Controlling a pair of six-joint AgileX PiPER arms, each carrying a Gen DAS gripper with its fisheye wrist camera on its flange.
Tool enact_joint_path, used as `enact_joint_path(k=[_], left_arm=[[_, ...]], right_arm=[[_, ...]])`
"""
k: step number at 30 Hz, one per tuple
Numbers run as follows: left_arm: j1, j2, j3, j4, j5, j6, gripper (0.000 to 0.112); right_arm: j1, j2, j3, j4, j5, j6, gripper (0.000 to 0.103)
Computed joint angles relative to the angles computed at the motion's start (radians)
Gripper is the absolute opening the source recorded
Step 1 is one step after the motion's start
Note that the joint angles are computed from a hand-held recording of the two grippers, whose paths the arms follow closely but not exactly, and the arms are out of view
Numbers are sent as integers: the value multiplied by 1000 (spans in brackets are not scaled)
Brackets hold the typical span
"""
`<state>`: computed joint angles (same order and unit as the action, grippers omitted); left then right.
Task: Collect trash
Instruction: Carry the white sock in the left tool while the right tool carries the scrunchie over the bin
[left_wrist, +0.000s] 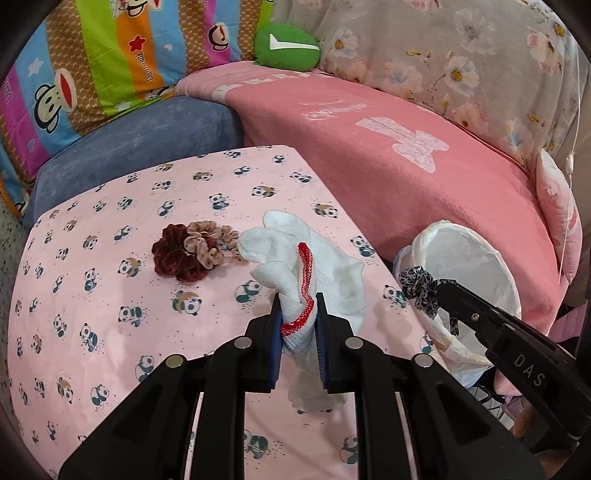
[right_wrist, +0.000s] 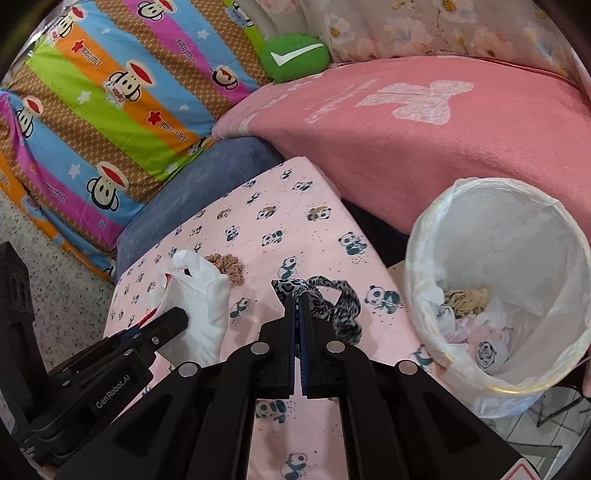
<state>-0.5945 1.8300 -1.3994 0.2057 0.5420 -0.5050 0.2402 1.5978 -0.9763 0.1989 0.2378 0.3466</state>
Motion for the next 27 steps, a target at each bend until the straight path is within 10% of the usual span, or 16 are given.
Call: enact_joint_path(k=[27], left_arm=[[-251,282,-479,44,215,43,16]], right_arm=[[-491,-244,210,610,115,-743,4]])
